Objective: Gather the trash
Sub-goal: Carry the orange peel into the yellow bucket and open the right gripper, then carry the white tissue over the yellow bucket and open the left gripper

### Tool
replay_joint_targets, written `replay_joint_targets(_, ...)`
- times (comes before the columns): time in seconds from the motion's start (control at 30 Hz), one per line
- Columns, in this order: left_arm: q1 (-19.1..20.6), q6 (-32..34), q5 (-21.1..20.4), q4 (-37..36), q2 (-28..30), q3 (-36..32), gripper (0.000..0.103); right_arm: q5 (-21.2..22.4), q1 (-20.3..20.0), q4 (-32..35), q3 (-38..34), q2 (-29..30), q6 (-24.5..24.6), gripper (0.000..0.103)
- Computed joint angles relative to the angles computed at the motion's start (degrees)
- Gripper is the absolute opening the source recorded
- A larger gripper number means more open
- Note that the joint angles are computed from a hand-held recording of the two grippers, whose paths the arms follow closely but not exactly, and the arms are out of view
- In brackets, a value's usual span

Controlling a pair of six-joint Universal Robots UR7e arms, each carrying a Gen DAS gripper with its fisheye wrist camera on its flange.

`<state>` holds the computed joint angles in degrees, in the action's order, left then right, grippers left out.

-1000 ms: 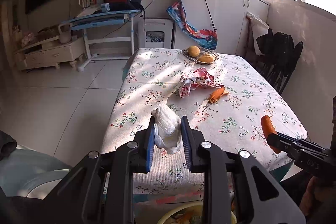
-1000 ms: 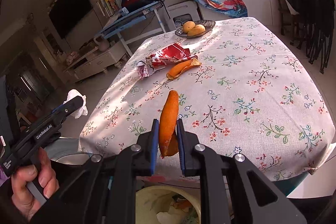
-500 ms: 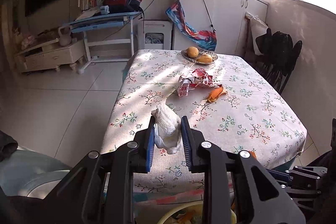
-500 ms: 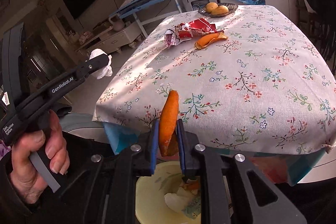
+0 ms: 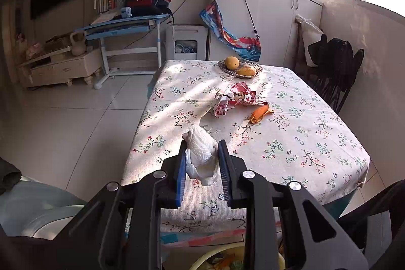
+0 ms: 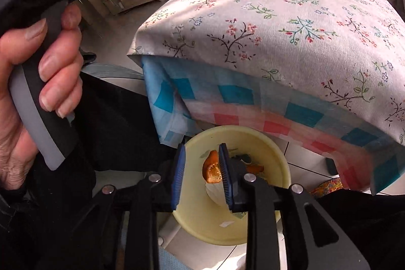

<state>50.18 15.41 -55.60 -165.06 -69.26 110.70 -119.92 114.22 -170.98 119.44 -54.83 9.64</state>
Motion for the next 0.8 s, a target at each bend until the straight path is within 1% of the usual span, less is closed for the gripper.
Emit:
replay_joint_targets(0.07,0.0,0.0,0.0,0.0,0.0,0.0,0.023,-0.3,0.0,-0.5,0.0,-0.1,0.0,0.035)
replay_joint_targets(0.17,0.0,0.0,0.0,0.0,0.0,0.0,0.023,-0.6,0.2,-1.3,0.6,-0.6,0.2,0.036)
replay_joint_targets(0.23,0.0,0.1,-0.1,-0.1,-0.1,0.1,0.023,-1.3,0.4,-2.7,0.6,-0.6,0.0,0.039)
replay_joint_targets(0.3,-0.1,0.4,0.0,-0.1,-0.2,0.2,0.023,-2.3,0.7,-6.0,1.0,-0.6,-0.7,0.041)
replay_joint_targets(0.37,-0.2,0.3,0.2,0.1,-0.4,0.6,0.023,-4.4,1.3,-11.1,1.6,-0.6,-1.5,0.049)
replay_joint_targets(0.43,-0.4,-0.3,0.5,1.0,-1.2,1.4,0.023,-6.5,1.9,-16.7,2.3,-0.8,-2.1,0.054)
replay_joint_targets(0.57,-0.9,-1.5,0.6,2.8,-3.4,3.6,0.023,-9.8,2.2,-23.9,3.6,-1.6,-1.7,0.055)
replay_joint_targets(0.7,-1.6,-3.0,0.0,5.4,-5.5,6.3,0.023,-12.2,2.5,-30.0,4.5,-1.9,-1.4,0.056)
replay_joint_targets(0.8,-2.4,-4.0,-0.6,8.2,-7.2,8.3,0.023,-13.4,2.5,-33.3,4.6,-1.9,-1.2,0.059)
